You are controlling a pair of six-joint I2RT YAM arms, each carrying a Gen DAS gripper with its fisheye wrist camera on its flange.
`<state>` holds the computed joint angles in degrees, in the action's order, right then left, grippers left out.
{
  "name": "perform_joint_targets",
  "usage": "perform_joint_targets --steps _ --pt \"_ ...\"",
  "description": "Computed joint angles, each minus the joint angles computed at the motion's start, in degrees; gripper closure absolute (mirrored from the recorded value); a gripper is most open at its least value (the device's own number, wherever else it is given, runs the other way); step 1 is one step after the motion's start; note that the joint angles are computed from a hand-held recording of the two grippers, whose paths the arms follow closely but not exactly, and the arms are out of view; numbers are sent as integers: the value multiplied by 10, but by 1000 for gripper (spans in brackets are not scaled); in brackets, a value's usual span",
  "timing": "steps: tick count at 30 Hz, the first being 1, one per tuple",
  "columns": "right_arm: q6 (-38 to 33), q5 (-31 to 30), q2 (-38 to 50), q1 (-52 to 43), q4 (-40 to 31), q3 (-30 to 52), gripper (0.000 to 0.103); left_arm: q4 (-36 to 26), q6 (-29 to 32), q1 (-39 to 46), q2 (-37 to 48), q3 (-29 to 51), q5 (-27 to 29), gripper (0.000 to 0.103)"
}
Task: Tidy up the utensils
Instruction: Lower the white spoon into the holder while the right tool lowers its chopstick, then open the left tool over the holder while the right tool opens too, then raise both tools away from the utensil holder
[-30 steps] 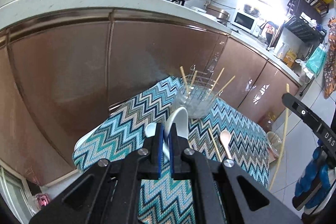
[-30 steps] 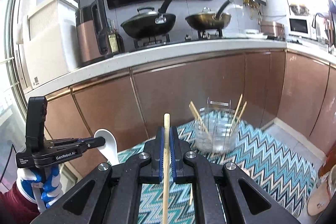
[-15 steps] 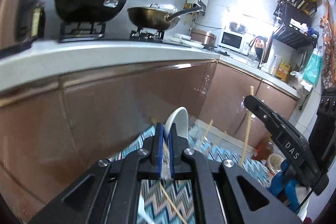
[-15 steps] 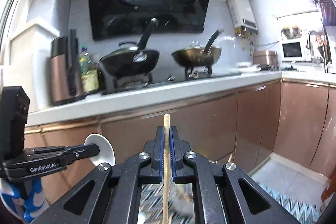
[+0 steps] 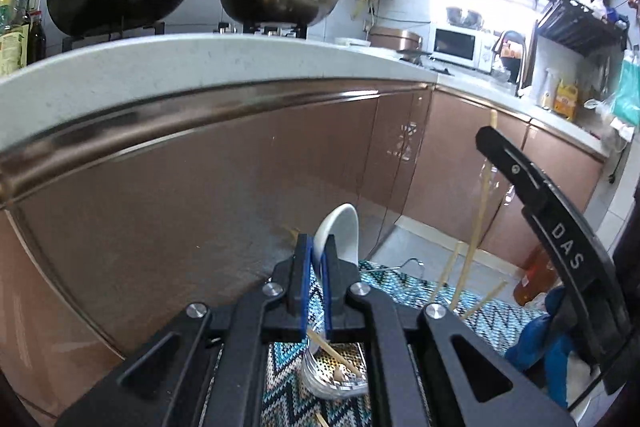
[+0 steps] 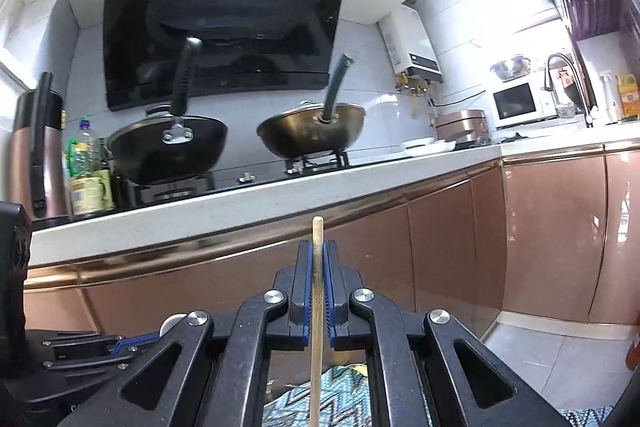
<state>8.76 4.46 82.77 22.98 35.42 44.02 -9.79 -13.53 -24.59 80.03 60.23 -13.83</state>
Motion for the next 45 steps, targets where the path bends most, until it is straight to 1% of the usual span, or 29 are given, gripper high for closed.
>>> perform_joint_targets --steps 4,8,13,16,18,19,23,24,26,29,32,33,35,36,38,39,41,42,44,45 --pt "-15 17 42 -1 38 0 97 26 -2 2 43 7 -7 99" --pt "-35 32 59 8 66 -16 97 38 -3 -10 73 11 -27 98" --pt "-39 27 55 15 49 -28 97 33 -11 -7 83 9 -25 98" --pt "-42 29 44 20 27 -33 96 21 -18 -3 86 14 -11 95" --pt "-42 36 32 24 16 -38 96 15 -21 -1 84 14 -5 94" --pt "-42 41 19 27 8 -44 92 16 -22 2 78 9 -1 94" --pt "-43 62 -43 38 -25 -62 69 7 -40 15 39 -9 25 88" --pt "-47 68 -63 42 -36 -68 68 6 -40 15 25 -16 25 86" --pt "-54 83 -107 52 -64 -77 61 -2 -42 13 -9 -29 20 79" --pt "-61 107 -180 70 -120 -90 52 -22 -43 10 -67 -55 17 78" --pt "-66 131 -246 89 -184 -95 48 -58 -47 2 -127 -69 5 78" --pt "-67 141 -266 96 -202 -97 47 -73 -50 -5 -156 -79 -7 78" --pt "-65 161 -309 114 -243 -101 38 -95 -55 -20 -196 -88 -27 78" --pt "-59 176 -341 125 -276 -104 36 -110 -58 -30 -233 -103 -40 77" --pt "-50 201 -380 143 -320 -107 29 -141 -72 -54 -295 -126 -60 72" --pt "-41 221 -409 158 -355 -109 27 -154 -78 -62 -319 -134 -64 71" --pt "-26 258 -448 187 -412 -110 17 -192 -104 -104 -382 -155 -96 71" --pt "-20 275 -467 202 -432 -115 15 -205 -114 -122 -397 -158 -111 71" --pt "2 335 -506 253 -495 -118 6 -237 -141 -165 -435 -167 -146 69" --pt "14 360 -517 275 -520 -117 3 -263 -163 -195 -462 -173 -171 68"
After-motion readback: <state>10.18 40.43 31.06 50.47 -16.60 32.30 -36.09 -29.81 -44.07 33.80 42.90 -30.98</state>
